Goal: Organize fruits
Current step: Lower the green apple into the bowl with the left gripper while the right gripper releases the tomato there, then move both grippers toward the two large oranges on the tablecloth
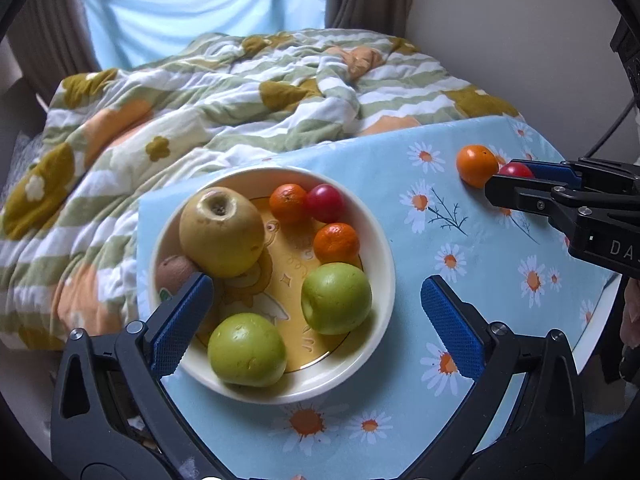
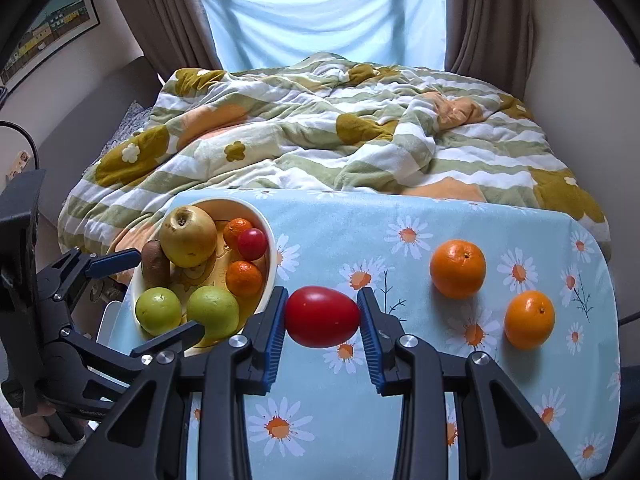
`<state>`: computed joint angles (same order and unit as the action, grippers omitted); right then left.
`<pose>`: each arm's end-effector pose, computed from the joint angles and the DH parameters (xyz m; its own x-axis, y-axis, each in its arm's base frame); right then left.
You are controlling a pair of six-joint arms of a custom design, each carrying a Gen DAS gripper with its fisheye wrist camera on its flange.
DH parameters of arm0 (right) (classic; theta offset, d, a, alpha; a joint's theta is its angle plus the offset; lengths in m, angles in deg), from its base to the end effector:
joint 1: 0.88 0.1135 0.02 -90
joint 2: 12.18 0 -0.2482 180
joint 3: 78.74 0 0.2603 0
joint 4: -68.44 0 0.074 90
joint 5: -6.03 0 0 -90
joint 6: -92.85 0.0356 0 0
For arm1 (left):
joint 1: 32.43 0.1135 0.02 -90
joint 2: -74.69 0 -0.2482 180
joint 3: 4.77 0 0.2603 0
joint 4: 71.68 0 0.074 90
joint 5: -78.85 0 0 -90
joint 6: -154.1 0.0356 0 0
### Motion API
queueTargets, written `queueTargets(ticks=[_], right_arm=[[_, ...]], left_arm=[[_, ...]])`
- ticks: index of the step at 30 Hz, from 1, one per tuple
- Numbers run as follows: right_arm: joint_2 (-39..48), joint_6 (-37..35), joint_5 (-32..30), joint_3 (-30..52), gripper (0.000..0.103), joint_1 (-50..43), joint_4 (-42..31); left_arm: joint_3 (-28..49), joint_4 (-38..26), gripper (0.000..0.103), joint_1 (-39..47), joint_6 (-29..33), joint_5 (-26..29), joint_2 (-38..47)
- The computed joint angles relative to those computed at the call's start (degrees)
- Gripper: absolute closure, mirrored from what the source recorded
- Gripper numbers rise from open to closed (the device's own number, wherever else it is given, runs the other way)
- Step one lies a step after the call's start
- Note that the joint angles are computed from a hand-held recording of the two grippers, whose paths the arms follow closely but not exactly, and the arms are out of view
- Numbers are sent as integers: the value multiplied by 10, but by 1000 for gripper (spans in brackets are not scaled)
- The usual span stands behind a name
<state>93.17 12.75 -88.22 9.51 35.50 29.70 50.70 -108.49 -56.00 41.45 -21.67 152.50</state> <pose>0.3172 0.2370 0.1857 -0.7637 -0.3497 -0.5426 -0.5012 0.8510 0.1569 0.2448 -0.0997 0.1636 -0.8446 -0.0446 -0.5336 -0.0194 0.9984 -0.0528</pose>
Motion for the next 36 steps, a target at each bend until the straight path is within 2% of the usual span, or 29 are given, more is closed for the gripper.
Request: queueTargets(ticks=[8,18,24,31,33,35,36], right_arm=[[48,-63,-40,77,71,11,-23],[166,-122,-85,203,71,47,-54],[234,-136,-99,270,71,63,-61],[267,-153,-76,296,70,76,-53],[265,-152,-78,292,56,76,-49],[256,-151,-74,274,23,79,-31],[247,-151,-68,258,19,80,-15]], left_arm=[[-42,-53,0,20,-87,-17,-87],[-86,-107,0,34,-149,-64,-157],[-115,-110,0,34,-182,-72,-179],[-147,-100,0,31,-205,-66,-190],[-148,-102,0,27,-208,-70,-187],[-149,-105,0,26,-208,-70,-187],[-150,-106,0,24,-210,-70,-189]])
